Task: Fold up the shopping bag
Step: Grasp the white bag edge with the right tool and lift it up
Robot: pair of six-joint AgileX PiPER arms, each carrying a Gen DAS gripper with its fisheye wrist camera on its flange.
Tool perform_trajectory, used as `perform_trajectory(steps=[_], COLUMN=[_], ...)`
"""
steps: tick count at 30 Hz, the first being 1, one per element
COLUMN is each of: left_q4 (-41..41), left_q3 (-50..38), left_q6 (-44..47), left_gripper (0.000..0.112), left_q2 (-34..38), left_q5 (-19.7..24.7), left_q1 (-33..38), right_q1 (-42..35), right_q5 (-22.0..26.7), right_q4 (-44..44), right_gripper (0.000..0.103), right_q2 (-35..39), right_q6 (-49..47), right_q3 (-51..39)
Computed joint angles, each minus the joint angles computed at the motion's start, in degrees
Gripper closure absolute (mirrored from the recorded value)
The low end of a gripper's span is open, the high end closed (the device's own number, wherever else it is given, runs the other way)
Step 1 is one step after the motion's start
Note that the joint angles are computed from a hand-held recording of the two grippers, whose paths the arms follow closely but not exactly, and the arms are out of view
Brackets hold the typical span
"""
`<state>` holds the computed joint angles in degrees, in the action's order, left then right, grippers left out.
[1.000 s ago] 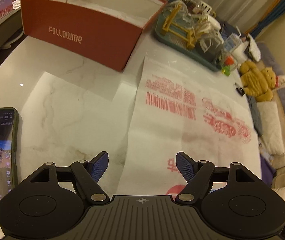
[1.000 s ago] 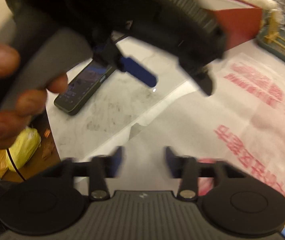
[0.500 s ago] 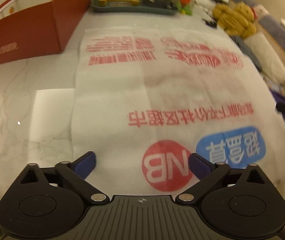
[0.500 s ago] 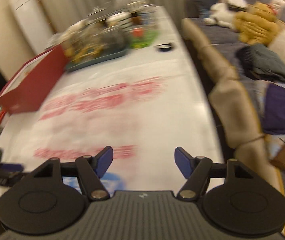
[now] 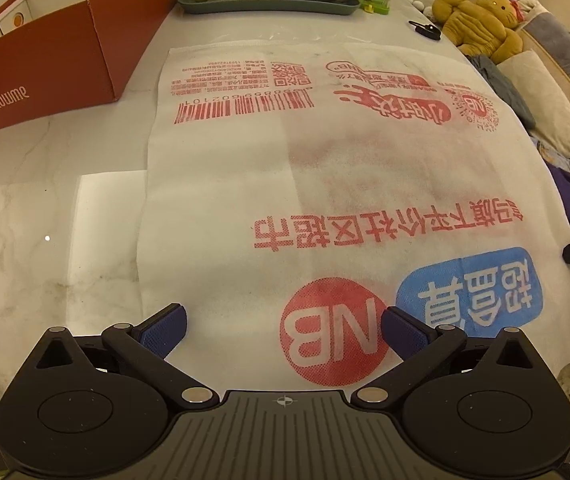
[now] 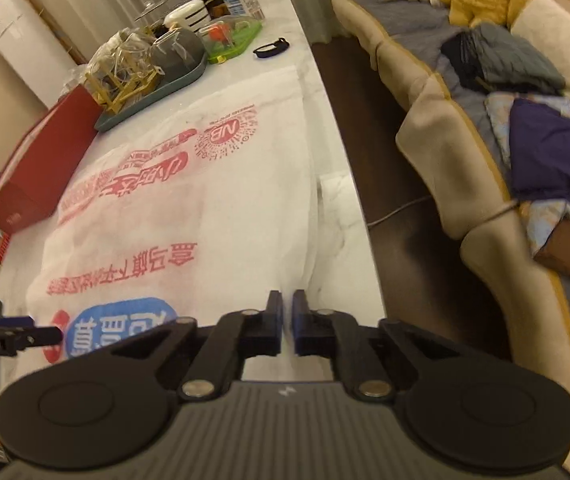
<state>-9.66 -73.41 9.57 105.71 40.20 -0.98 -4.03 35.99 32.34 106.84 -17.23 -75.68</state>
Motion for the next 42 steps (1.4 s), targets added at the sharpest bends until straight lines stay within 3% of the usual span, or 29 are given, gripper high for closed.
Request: perform_trajectory(steps=[4, 9, 15, 18, 22, 27, 32, 34, 38, 42], left_q4=[-2.9, -5.6, -7.5, -16.2, -27.2, -44.1, -47.7, -47.2, -45.2, -36.2], left_q3=[0.0, 0.1, -0.3, -2.5, -5.8, -9.6, -16.1, -19.7, -22.7, -25.0], left_q6=[2.5, 4.8, 6.5, 11.9, 13.4, 16.2, 19.1, 18.6, 16.8, 12.9], left_gripper=[0.009, 0.009, 0.009, 0.009, 0.009, 0.009, 0.009, 0.009, 0.009, 0.01], left_q2=[-0.1, -0.4, 0.0, 1.1, 2.9, 5.6, 7.6, 9.2, 10.9, 12.2], left_q5=[0.6, 1.4, 1.9, 6.0, 10.8, 18.8, 25.9, 28.1, 29.0, 27.2], left_q1=[1.3, 2.8, 3.7, 7.9, 15.4, 25.7, 27.5, 26.7, 24.9, 21.9], right_q1=[-0.8, 1.2, 3.7, 4.2, 6.6, 11.9, 17.0, 18.7, 21.3, 19.8], right_q5=[-0.3, -0.2, 9.2, 15.8, 18.2, 17.0, 17.3, 17.8, 17.8, 17.3], right_q4=[6.0, 17.9, 34.7, 38.2, 36.9, 33.6, 28.8, 26.6, 22.3, 27.4], right_gripper=[0.102, 0.102, 0.102, 0.102, 0.102, 0.102, 0.099, 0.09, 0.049, 0.039], right_q2=[-2.0, -7.0, -8.6, -7.3, -4.8, -0.4, 3.7, 4.6, 4.4, 2.3], right_q6=[-1.5, -13.6, -32.6, -36.1, -34.9, -32.6, -29.5, -28.2, -27.5, -31.0], right_q3=[0.0, 0.4, -1.0, -3.5, -6.5, -10.4, -15.3, -16.7, -17.6, -14.7])
